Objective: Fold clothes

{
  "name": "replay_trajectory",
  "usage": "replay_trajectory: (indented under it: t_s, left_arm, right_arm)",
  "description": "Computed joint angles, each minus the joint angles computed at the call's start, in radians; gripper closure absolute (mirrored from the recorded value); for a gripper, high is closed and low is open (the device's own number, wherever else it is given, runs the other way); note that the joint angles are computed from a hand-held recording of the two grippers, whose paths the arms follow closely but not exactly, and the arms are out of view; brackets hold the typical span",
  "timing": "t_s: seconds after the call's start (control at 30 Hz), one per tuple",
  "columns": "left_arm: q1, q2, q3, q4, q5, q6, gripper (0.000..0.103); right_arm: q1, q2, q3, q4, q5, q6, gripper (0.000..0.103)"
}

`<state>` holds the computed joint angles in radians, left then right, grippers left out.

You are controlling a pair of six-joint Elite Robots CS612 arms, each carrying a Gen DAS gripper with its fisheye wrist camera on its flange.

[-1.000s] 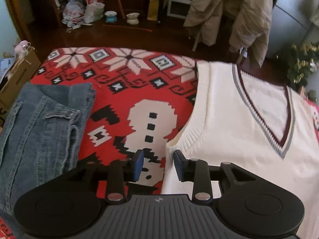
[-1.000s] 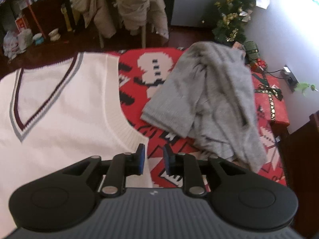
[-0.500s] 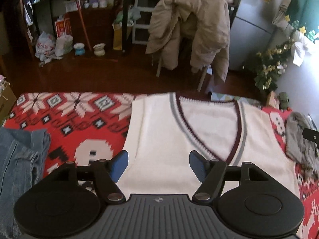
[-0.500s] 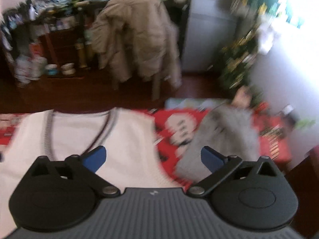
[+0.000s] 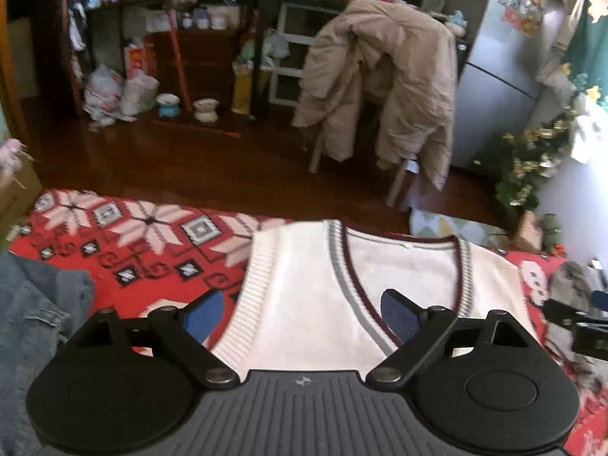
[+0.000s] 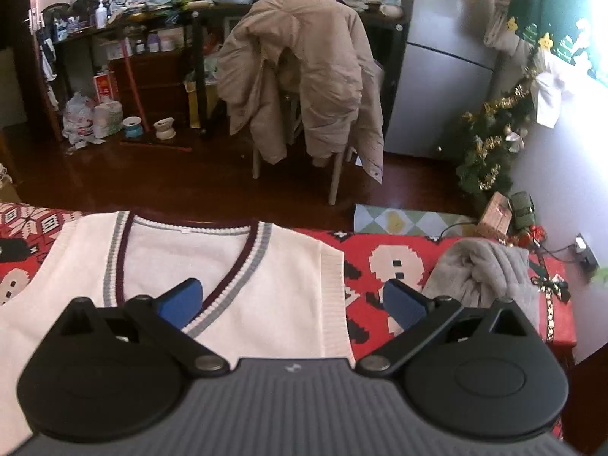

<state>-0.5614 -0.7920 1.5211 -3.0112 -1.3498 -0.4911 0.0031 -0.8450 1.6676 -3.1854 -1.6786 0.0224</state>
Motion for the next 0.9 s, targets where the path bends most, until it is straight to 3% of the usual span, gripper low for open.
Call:
replay_trajectory:
  t_s: [0.1,0.17,0.23,0.27,0.3,0.33,0.37,0.43,0.7,0.9]
  left_arm:
    - [-0.005,0.000,0.009,0.019,0.027,0.022,0.015]
    - [-0.006,0.000,0.008,0.064,0.027,0.045,0.027]
    - [-0.003,0.000,0.008,0.109,-0.002,0.058,0.059]
    - [-0.003,0.001,0.010,0.130,-0.015,0.063,0.068]
    - [-0.002,0.001,0.011,0.150,-0.028,0.068,0.083]
    - [-0.002,0.000,0.018,0.153,-0.042,0.065,0.094]
    - [-0.002,0.000,0.025,0.156,-0.055,0.062,0.096]
    - [-0.003,0.000,0.037,0.161,-0.081,0.063,0.097]
    - [-0.002,0.021,0.029,0.134,-0.099,0.099,0.097]
    - [0.015,0.071,-0.062,0.151,-0.099,0.113,0.097]
  right_arm:
    - [-0.017,0.005,0.008,0.029,0.061,-0.067,0.001]
    - [-0.024,0.006,0.009,0.081,0.094,-0.116,0.001]
    - [-0.021,0.004,0.002,0.159,0.076,-0.100,0.001]
    - [-0.020,0.002,0.001,0.192,0.070,-0.081,0.004]
    - [-0.021,0.002,0.009,0.184,0.076,-0.072,0.008]
    - [-0.020,0.001,0.021,0.171,0.075,-0.070,0.025]
    - [-0.014,0.001,0.024,0.189,0.050,-0.082,0.056]
    - [-0.007,0.002,0.021,0.264,0.013,-0.092,0.099]
    - [-0.020,0.011,0.050,0.194,0.055,-0.014,0.099]
    - [-0.030,0.070,-0.058,0.211,0.066,0.022,0.098]
